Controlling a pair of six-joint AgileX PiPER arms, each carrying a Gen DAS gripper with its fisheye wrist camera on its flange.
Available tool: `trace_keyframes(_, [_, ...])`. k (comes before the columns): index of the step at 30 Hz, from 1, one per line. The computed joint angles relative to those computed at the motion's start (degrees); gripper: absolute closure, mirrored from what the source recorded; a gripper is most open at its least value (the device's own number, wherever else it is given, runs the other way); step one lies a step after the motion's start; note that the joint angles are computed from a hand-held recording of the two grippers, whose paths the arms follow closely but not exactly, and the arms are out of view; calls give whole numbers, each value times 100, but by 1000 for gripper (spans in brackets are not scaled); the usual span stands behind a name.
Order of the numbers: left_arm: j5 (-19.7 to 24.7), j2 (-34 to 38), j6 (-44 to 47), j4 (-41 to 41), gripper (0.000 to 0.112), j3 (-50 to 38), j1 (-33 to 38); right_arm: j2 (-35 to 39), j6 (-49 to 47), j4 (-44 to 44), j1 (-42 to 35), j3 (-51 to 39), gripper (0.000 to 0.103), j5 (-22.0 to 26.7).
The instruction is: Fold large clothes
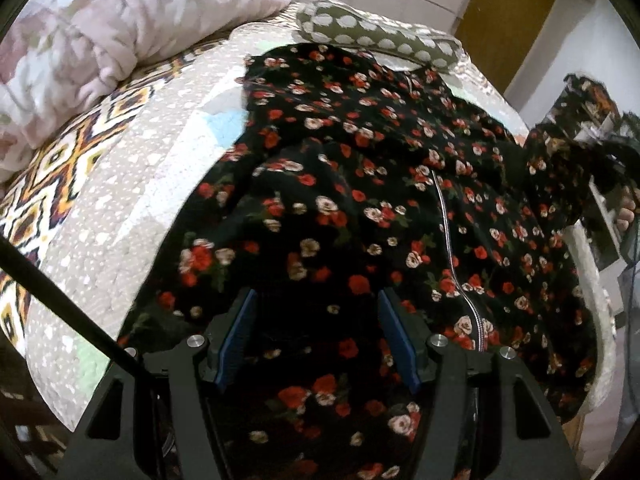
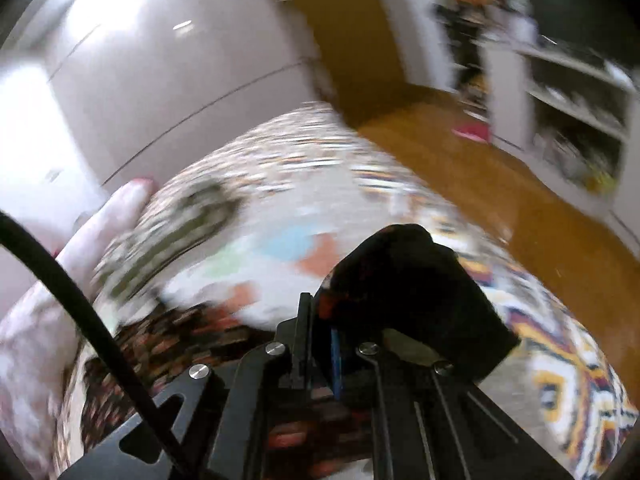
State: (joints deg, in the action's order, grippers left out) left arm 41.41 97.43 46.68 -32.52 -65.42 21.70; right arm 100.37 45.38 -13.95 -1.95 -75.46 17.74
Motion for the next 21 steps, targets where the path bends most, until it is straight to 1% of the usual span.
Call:
trace_keyframes(1, [55,-14,79,-81,51,-8,91,128,-53,-47,371,-314,96,171])
trace_keyframes(3, [186,-25,241,-245,51,-49,289,406,-129,-114,880,-785,96,418])
trace_keyframes(5, [298,-22,349,-367,51,-103,469,829,-150,-293,1434,-1368,96,716])
trace_keyframes(6, [364,-16,406,-438,51,-142,576,1117,-265,-241,1685,-1719,96,872])
trace_keyframes(8, [438,-3,462,-521,51,-209,716,1684,-705,155,2086,-2360,96,1085])
trace_keyframes(9, [453,-5,474,-562,51,-250,796,2018,-805,177,2301,-2764,96,1268])
trace_keyframes(11, [553,29,513,-646,51,-358,921,2509,-959,113,2609,-3297,96,1491])
trace_keyframes(12, [653,74,504,-697,51,-466,997,2722,-1215,301,2700,-3514,96,1566])
trace_keyframes(13, [715,122,485,-713,51,-559,1035,2944,-1576,601,2788,-3780,92,1700])
trace_keyframes(14, [774,170,452,-727,51,-657,1065,3235,-1880,747,2917,-4175,90,1957])
trace_keyframes(15, [844,239,388,-736,51,-794,1083,3422,-2092,817,2965,-4413,85,2062])
trace_keyframes(16, [873,286,333,-729,51,-885,1083,3474,-2199,884,3009,-4422,76,2019])
trace_keyframes(17, [876,341,239,-708,51,-994,1052,3401,-2416,1111,3037,-4212,69,1824])
trace_keyframes(18, [878,404,115,-670,51,-1135,988,3219,-2684,1479,3015,-3828,61,1510])
trace_keyframes(19, [876,450,51,-655,51,-1226,931,2988,-3045,1962,2947,-3379,60,1169])
trace_keyframes(21, [842,549,-80,-599,49,-1457,691,2603,-3665,2838,2810,-2667,60,729])
